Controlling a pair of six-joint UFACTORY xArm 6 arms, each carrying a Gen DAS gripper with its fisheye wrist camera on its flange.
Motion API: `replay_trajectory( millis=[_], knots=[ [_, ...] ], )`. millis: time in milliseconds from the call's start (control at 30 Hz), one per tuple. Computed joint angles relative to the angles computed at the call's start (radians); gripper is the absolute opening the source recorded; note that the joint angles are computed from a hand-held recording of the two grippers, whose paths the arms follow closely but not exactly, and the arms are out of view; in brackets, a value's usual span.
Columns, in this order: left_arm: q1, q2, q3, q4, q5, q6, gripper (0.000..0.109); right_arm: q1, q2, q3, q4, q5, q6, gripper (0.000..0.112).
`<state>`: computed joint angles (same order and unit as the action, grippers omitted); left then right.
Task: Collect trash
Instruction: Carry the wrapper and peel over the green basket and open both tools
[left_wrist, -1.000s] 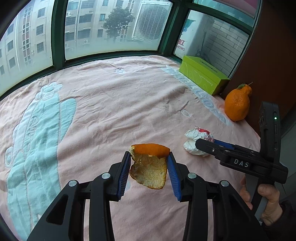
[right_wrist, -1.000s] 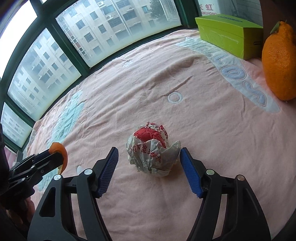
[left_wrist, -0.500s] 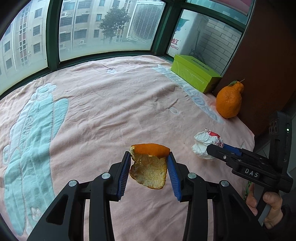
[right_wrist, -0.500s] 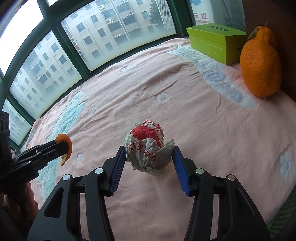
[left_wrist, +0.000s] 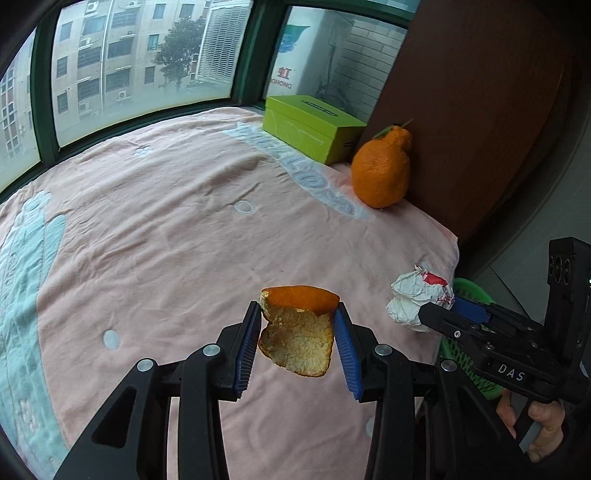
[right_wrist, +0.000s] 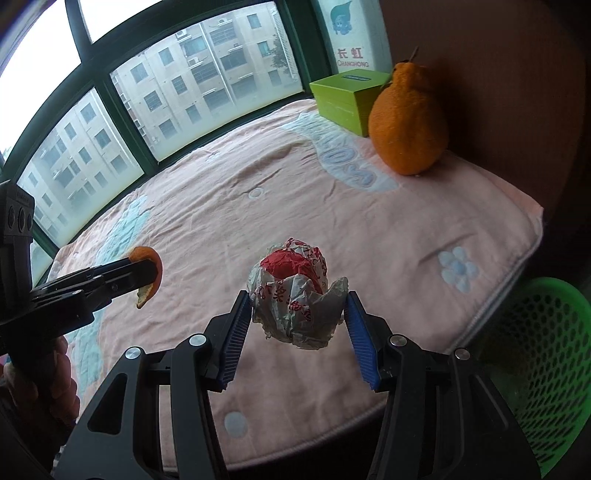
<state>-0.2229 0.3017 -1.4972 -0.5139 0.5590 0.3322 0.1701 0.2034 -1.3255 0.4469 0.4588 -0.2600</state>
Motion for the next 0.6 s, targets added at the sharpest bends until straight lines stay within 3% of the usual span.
replay_trajectory(
  millis=[600],
  knots=[
    [-0.212, 0.082, -0.137, -0.028, 0.094, 0.003, 0.039, -0.266, -0.29, 0.358, -0.106, -0.04, 0.044, 0.052]
  ],
)
